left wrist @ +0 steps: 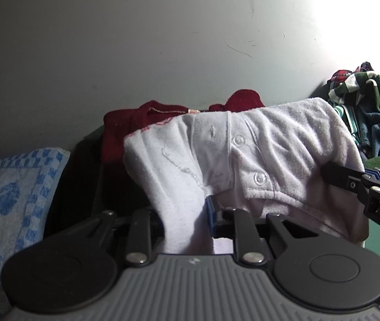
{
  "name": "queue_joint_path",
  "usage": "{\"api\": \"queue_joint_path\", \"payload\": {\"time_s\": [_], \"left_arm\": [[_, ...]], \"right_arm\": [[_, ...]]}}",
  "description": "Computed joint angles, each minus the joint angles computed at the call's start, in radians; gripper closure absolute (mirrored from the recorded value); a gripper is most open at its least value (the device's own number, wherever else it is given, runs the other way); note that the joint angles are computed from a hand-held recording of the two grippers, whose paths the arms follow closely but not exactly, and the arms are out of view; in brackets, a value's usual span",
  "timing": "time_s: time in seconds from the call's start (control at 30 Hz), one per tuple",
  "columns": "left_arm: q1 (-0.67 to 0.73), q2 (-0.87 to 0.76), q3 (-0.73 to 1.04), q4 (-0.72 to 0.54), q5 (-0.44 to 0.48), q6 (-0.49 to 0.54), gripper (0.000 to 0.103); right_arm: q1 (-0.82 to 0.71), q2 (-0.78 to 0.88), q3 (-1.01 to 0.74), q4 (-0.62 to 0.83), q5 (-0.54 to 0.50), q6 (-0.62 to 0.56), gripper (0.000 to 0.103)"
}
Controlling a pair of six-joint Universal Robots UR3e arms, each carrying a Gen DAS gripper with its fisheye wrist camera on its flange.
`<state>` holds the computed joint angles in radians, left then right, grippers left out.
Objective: Fold clothes
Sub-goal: 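Carry the held bundle with both grippers over the folded dark red sweater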
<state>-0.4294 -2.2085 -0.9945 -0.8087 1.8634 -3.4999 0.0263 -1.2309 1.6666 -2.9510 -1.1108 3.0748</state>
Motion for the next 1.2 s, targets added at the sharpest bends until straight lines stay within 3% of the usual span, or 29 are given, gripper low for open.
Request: {"api": "queue_joint_path", "payload": {"time_s": [0.23, 0.37, 0.5, 0.6, 0.67, 0.87, 0.97, 1.0, 1.03, 1.07, 1.2], "left_arm": [[0.060, -0.049, 0.076, -0.001, -0.031, 0.057, 0.083], [0.089, -0.090, 0.140, -0.025, -0.048, 0.082, 0.083], [0.111, -0.105, 0.109, 0.017, -0.068, 0.094, 0.082], [0.128, -0.080, 0.017, 0.097, -0.093, 0.101, 0.081], [0.136, -0.059, -0.033, 0.137, -0.110, 0.105, 0.078], [0.151, -0.041, -0.082, 0.171, -0.132, 0.097, 0.068], [0.151, -0.048, -0.089, 0.183, -0.127, 0.097, 0.066], [0.147, -0.051, -0.091, 0.190, -0.121, 0.101, 0.066], [0.143, -0.055, -0.093, 0.197, -0.112, 0.106, 0.066], [0.138, -0.057, -0.093, 0.202, -0.105, 0.110, 0.071], [0.118, -0.057, -0.086, 0.210, -0.080, 0.118, 0.080]], "right_arm": [[0.044, 0.115, -0.185, 0.055, -0.060, 0.060, 0.092], [0.065, 0.198, -0.319, 0.091, -0.097, 0.093, 0.098], [0.064, 0.240, -0.373, 0.110, -0.088, 0.097, 0.100], [0.057, 0.245, -0.338, 0.073, -0.112, 0.071, 0.086], [0.034, 0.250, -0.317, 0.071, -0.087, 0.094, 0.063], [0.019, 0.319, -0.384, 0.121, -0.011, 0.112, 0.062], [0.048, 0.364, -0.448, 0.163, -0.031, 0.096, 0.062], [0.057, 0.376, -0.467, 0.176, -0.042, 0.095, 0.063], [0.061, 0.386, -0.480, 0.185, -0.044, 0.098, 0.072], [0.062, 0.390, -0.485, 0.189, -0.040, 0.096, 0.089], [0.062, 0.383, -0.483, 0.183, -0.026, 0.085, 0.097]]}}
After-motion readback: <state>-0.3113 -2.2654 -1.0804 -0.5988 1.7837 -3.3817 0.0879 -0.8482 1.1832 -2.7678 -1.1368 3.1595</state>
